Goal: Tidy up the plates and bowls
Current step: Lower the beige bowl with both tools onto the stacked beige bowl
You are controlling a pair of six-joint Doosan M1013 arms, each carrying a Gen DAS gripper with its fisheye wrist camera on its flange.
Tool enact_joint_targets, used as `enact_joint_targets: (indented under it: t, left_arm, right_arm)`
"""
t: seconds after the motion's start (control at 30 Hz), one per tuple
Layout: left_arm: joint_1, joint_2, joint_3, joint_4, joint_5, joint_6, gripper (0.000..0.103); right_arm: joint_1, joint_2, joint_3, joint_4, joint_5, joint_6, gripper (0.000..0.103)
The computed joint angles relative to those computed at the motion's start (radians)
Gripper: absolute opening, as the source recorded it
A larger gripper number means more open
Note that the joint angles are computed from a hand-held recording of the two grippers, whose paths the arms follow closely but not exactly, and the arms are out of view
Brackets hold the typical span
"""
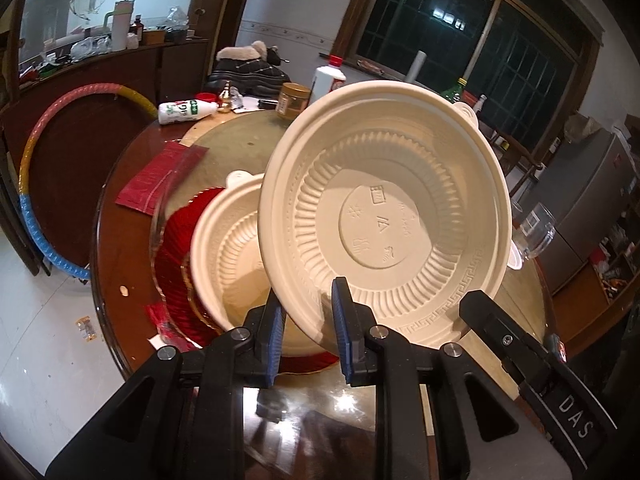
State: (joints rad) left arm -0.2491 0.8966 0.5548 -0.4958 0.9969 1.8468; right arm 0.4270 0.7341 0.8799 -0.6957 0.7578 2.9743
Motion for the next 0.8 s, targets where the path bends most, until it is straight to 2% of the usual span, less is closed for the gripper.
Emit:
enact_joint_targets:
  t: [0.8]
  left_arm:
    - [0.008,0.096,-0.177,0.095,0.124,-0.113,0.023]
  right_arm:
    - [-0.049,0.082,-0.134,0.288,-0.008,-0.250,0.012]
